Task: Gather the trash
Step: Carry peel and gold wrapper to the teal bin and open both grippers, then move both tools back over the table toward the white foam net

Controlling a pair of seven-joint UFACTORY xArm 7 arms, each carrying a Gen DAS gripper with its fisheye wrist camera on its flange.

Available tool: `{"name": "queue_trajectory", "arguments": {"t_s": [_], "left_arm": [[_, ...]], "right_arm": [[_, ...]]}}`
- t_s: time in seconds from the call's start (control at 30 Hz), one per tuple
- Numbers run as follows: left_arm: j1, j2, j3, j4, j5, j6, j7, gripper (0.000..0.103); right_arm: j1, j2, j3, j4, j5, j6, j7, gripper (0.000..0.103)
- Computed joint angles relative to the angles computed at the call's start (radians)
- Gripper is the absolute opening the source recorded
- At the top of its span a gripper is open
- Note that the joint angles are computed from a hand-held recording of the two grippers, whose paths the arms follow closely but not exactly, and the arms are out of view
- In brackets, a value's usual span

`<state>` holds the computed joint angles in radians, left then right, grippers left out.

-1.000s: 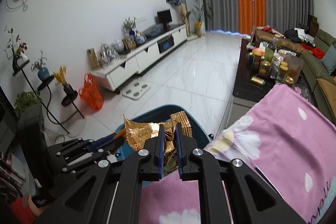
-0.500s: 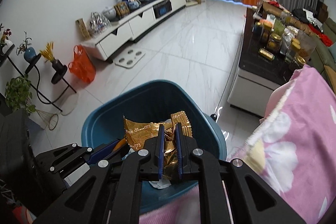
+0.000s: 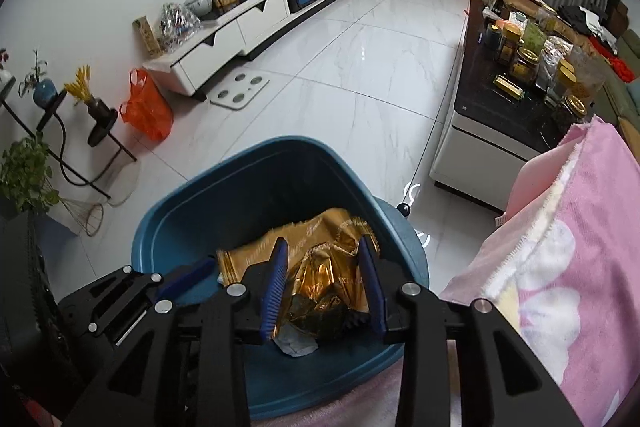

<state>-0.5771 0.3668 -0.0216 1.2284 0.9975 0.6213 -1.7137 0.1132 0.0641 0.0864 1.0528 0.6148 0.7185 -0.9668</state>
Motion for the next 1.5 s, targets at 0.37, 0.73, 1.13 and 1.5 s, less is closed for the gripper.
{"name": "queue_trajectory", "arguments": {"t_s": [0.37,0.73,1.13,1.5], "left_arm": [[-0.019,-0.072,-0.026,-0.024,0.070,0.091,-0.066,0.071],[0.003,-0.266,-0.134,-0.124,0.162,0.238,-0.191,0.097],[-0.051,-0.354,-0.297,-0.073,0.256,0.387,-0.286,0.097],[-0.254,-0.163,-0.296,0.186,0.371,0.439,-0.229,0.097]], "right_arm": [[-0.048,0.005,-0.022,0.053,0.101,0.136,-0.012,0.041],[-0.107,-0.159,-0.120,-0.022,0.278,0.248,-0.180,0.070],[-0.228,-0.395,-0.328,-0.180,0.389,0.329,-0.367,0.096],[-0.349,-0.531,-0.514,-0.278,0.386,0.271,-0.511,0.096]]}}
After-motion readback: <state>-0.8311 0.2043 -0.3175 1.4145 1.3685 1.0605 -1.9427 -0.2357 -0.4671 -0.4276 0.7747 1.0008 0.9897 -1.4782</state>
